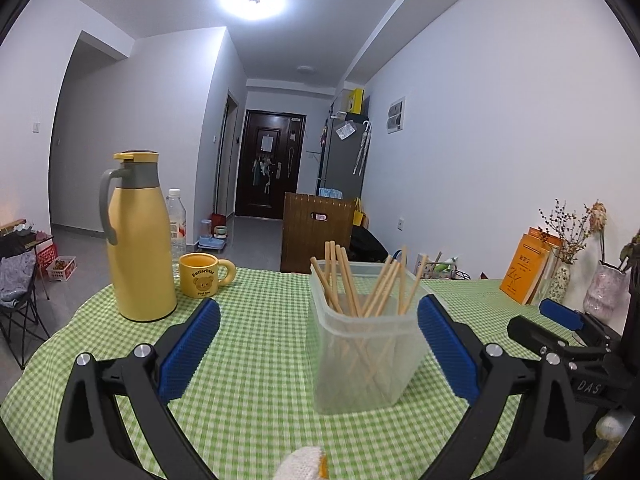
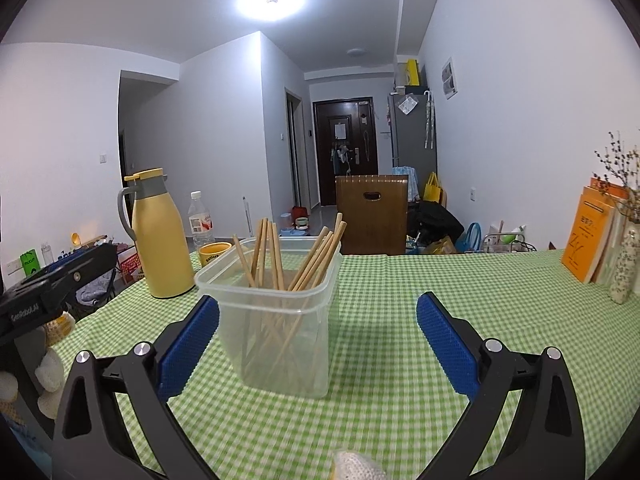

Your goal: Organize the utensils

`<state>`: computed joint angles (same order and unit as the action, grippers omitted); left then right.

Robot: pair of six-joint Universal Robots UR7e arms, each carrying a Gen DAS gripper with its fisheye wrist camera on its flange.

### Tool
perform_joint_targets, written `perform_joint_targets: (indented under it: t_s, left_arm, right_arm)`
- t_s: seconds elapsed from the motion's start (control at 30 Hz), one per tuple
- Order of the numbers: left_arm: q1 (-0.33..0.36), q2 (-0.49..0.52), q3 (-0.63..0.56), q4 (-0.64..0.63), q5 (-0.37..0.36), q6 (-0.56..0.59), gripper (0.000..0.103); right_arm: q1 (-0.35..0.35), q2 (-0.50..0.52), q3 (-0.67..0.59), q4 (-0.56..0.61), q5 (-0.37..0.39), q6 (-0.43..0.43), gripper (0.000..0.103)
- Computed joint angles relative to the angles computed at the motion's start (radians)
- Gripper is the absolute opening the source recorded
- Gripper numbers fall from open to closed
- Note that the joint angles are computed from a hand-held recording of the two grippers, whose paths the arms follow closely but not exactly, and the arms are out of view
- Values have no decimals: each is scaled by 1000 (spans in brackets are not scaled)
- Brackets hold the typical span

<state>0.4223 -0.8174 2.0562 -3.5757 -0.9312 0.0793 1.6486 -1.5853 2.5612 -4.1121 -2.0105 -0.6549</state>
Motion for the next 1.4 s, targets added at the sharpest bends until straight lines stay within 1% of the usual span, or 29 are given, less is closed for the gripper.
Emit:
perform_joint_targets:
  t_s: [0.13,0.37,0.43,0.6,0.7,0.77,0.83,1.0,1.13,1.4]
  left_arm:
    - [-30,-28,74,-36,13,-11,96]
    - [-85,-44,185,-131,83,-5,96]
    - [-94,-58,212,-125,91,-24,96]
    - [-108,-88,274,-107,110,-86,96]
    - [-110,-98,305,-98,123,-115,96]
    - [-108,-107,325,-77,129,-145,96]
    - [-103,-115,341,-60,129,-167,96]
    - [-100,-118,379,-54,140,-204,96]
    - [-97,-108,400,-67,144,-212,96]
    - [-93,-97,407,-65,144,-215,96]
  right_arm:
    - [24,13,43,-56,-38,2,95]
    - [78,80,97,-163,-118,-15,95]
    - [94,104,110,-198,-141,-19,95]
    - [115,151,144,-251,-165,-16,95]
    - [126,205,156,-318,-184,-40,95]
    - [121,240,163,-361,-190,-62,95]
    - [112,259,176,-381,-185,-59,95]
    - [86,275,195,-389,-169,-34,95]
    - [66,281,207,-396,-157,-23,95]
    - [49,271,214,-404,-150,-6,95]
